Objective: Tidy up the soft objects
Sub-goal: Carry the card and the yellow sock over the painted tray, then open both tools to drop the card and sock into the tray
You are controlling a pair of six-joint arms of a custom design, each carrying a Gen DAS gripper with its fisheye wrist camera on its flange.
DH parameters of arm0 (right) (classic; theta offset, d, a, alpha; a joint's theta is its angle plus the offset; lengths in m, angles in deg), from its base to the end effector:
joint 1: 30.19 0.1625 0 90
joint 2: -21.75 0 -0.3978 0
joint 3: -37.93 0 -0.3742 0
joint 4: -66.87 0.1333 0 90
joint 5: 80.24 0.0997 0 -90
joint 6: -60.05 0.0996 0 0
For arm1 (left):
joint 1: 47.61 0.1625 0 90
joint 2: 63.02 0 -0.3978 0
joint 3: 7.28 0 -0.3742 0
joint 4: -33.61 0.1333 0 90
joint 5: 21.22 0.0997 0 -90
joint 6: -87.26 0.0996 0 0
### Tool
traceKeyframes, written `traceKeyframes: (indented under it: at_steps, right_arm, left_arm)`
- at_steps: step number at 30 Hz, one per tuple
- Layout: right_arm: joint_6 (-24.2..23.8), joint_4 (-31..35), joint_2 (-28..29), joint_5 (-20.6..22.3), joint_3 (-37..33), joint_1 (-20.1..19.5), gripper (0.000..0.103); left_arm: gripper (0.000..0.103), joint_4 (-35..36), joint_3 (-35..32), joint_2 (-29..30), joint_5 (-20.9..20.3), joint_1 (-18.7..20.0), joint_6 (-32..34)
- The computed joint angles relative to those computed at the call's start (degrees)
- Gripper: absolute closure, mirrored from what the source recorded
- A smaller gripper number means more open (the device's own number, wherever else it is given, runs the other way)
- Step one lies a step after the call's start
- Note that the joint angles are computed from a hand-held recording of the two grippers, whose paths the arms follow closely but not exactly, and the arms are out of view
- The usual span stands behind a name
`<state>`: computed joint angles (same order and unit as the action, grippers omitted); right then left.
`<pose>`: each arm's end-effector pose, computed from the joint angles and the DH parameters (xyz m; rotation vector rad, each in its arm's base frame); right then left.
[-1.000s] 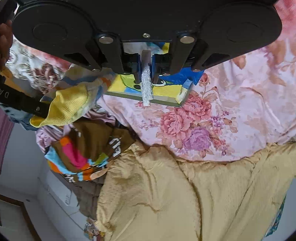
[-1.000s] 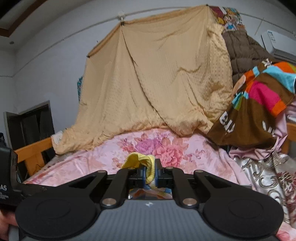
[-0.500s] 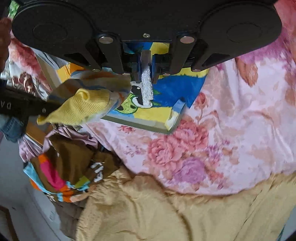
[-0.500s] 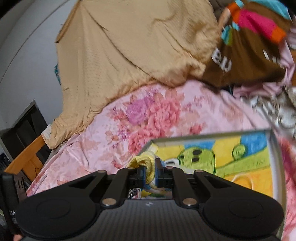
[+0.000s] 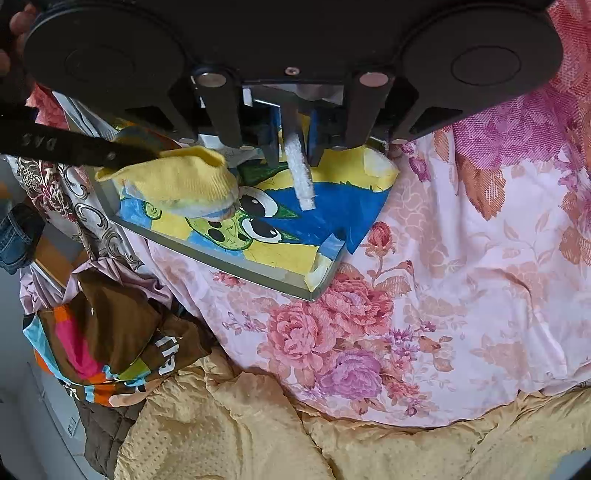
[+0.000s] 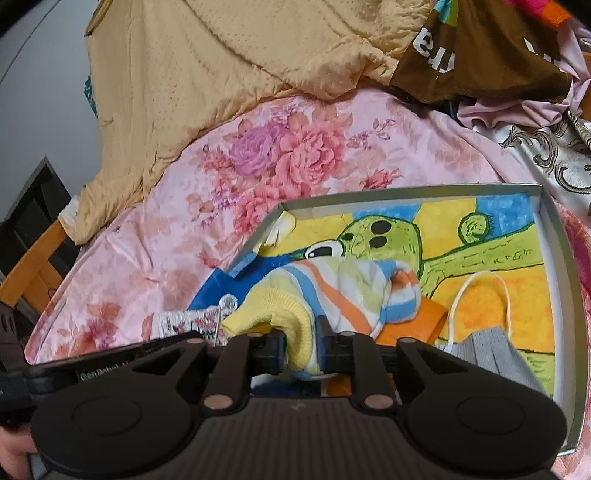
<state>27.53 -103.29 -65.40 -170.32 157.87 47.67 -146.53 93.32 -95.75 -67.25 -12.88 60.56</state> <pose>0.0303 -0.4925 0.3631 0.4638 -2.5850 1.0649 -0.3737 -0.5054 0.0024 0.4413 2.5702 -1.0746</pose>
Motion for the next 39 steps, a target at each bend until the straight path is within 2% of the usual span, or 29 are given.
traceKeyframes:
  at_steps: [2, 3, 4, 6, 7, 9, 14, 19, 23, 25, 30, 36, 39]
  right_arm:
    - [-0.51, -1.34, -0.4, -0.4, 0.75, -0.01, 0.077]
    - [-0.99, -2.72, -0.72, -0.66, 1.45, -0.03, 0.071]
    - [-1.57, -3.73, -1.04, -0.82, 1.97, -0.04, 0.062]
    - [-2.65, -5.38, -1.89, -0.62, 3.11, -0.3, 0.053]
    - [-3.04, -5.78, -2.44, -0.39, 3.65, -0.5, 0.05]
    - [-3.42, -6.07, -3.66, 0.18, 4.56, -0.74, 0.048]
    - [-4.91, -7.35, -7.55, 2.43, 6.85, -0.9, 0.038]
    - [-5.65, -7.76, -12.85, 5.65, 8.87, -1.01, 0.016]
    - [-6.68, -7.18, -17.08, 7.09, 10.08, -0.42, 0.012]
    - [-7.85, -6.58, -19.48, 7.55, 10.85, 0.26, 0.008]
    - [-9.3, -4.0, -25.61, 8.69, 12.91, 1.79, 0.001]
    - [-10.91, -2.57, -33.0, 8.63, 17.03, 3.23, 0.0]
    - [-10.52, 0.03, -37.93, 10.75, 19.21, 2.51, 0.0]
  left_arm:
    - [0.084, -0.13, 0.35, -0.21, 0.03, -0.15, -0.01]
    - [0.08, -0.19, 0.52, -0.28, 0.09, -0.23, 0.02]
    - [0.072, -0.28, 0.75, -0.36, 0.31, -0.37, -0.09]
    - [0.059, -2.01, 1.62, -0.3, 0.88, -0.86, 0.17]
    - [0.05, -2.63, 2.09, -0.37, 1.11, -1.16, 0.04]
    - [0.043, -3.27, 2.92, -0.56, 1.83, -1.86, -0.42]
    - [0.035, -3.58, 4.68, -1.68, 4.2, -4.02, -1.0]
    - [0.023, -5.42, 7.09, -3.84, 6.57, -6.57, -3.04]
    - [0.015, -6.32, 9.4, -6.07, 8.14, -8.8, -5.29]
    - [0.007, -5.75, 10.47, -7.33, 8.94, -10.2, -6.34]
    - [0.001, -4.26, 12.43, -9.68, 12.39, -14.35, -8.04]
    - [0.001, 1.69, 14.01, -12.15, 17.28, -20.17, -11.53]
    - [0.001, 7.36, 15.38, -13.97, 19.45, -23.15, -15.33]
